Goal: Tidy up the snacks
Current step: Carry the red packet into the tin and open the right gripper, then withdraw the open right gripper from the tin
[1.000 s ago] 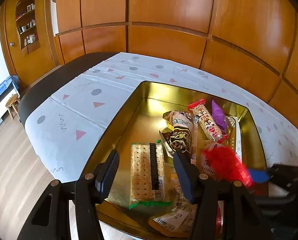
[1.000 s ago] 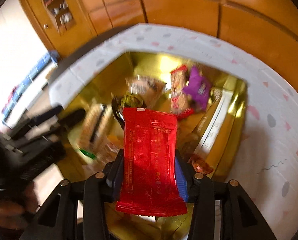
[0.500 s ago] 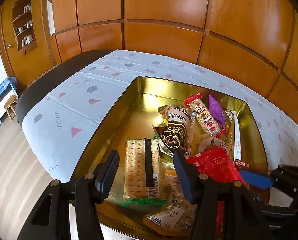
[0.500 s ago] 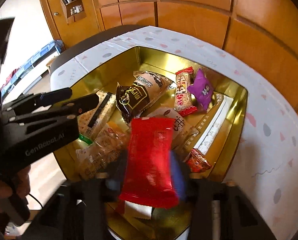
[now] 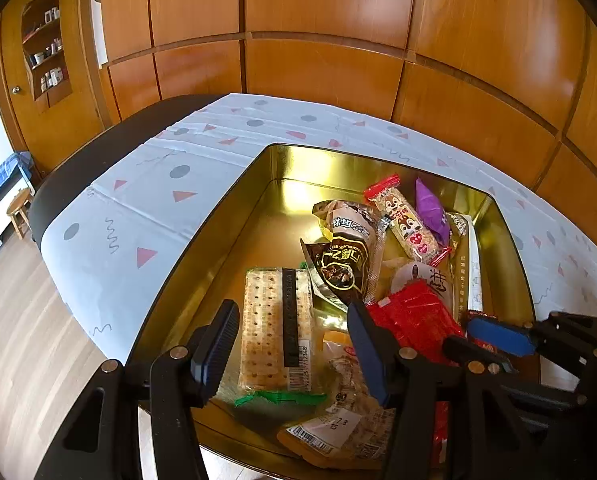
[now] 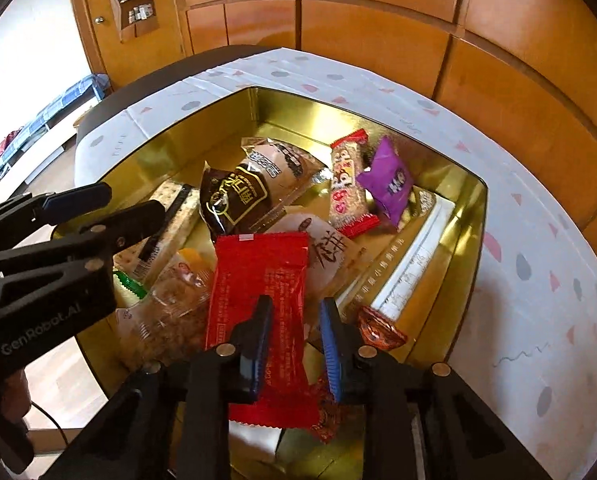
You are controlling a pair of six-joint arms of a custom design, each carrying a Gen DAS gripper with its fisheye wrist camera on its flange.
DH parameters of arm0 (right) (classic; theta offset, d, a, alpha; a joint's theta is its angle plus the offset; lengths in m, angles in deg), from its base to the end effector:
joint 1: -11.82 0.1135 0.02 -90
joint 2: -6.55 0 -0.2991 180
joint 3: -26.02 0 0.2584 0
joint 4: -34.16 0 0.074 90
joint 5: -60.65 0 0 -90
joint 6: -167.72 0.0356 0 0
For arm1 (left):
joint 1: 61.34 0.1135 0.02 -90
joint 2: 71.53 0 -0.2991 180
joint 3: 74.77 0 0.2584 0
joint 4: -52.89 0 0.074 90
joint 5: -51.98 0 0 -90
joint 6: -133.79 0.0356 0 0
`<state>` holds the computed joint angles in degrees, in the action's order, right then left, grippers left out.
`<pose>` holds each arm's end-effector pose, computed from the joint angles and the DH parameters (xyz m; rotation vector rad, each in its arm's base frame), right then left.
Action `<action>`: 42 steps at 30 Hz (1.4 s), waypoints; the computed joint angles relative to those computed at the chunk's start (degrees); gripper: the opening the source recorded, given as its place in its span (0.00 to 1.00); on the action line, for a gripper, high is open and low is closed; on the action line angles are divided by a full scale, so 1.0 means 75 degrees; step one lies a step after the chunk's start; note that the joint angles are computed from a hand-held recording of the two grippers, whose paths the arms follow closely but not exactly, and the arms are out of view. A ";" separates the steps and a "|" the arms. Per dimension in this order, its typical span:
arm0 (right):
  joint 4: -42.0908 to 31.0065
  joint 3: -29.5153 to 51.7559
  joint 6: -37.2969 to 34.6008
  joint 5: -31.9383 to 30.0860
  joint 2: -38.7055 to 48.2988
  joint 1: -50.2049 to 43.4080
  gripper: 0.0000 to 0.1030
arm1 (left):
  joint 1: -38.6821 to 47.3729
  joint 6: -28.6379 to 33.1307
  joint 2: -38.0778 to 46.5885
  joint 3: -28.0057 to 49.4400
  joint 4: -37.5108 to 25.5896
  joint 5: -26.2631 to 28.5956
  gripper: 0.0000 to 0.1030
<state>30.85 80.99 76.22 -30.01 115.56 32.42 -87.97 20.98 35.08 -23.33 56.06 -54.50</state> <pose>0.3072 0.1159 0.0949 -0.4984 2.5293 0.1399 0.2903 -0.1343 0.1028 -0.0400 2.4273 -0.0302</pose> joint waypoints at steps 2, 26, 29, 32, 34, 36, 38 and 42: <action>-0.0065 -0.0112 0.0003 -0.0291 -0.0177 -0.0034 0.22 | -0.0009 0.0003 -0.0006 -0.0003 0.0005 -0.0017 0.55; 0.0762 -0.0862 0.0085 0.0353 -0.0584 0.0145 0.42 | -0.0532 0.0063 -0.0245 -0.0070 0.0078 -0.0394 0.55; 0.0995 -0.1237 0.0295 0.0347 -0.1015 0.0071 0.43 | -0.0735 0.0065 -0.0352 -0.0107 0.0115 -0.0525 0.55; 0.1145 -0.1633 0.0644 0.0326 -0.1564 -0.0069 0.51 | -0.0985 0.0011 -0.0567 -0.0268 0.0296 -0.0681 0.55; 0.1346 -0.1994 0.0869 0.0522 -0.1956 -0.0117 0.57 | -0.1172 -0.0018 -0.0730 -0.0378 0.0368 -0.0867 0.56; 0.1552 -0.2328 0.1037 0.0757 -0.2272 -0.0136 0.62 | -0.1343 -0.0027 -0.0855 -0.0463 0.0397 -0.1077 0.56; 0.1682 -0.2599 0.1239 0.0956 -0.2559 -0.0196 0.67 | -0.1464 -0.0044 -0.0977 -0.0575 0.0457 -0.1165 0.56; 0.1970 -0.3144 0.1517 0.1262 -0.3066 -0.0265 0.74 | -0.1634 -0.0087 -0.1056 -0.0672 0.0387 -0.1312 0.56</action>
<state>45.63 57.41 87.60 -20.54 92.56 30.43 -100.22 20.33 27.16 -28.37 58.97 -64.34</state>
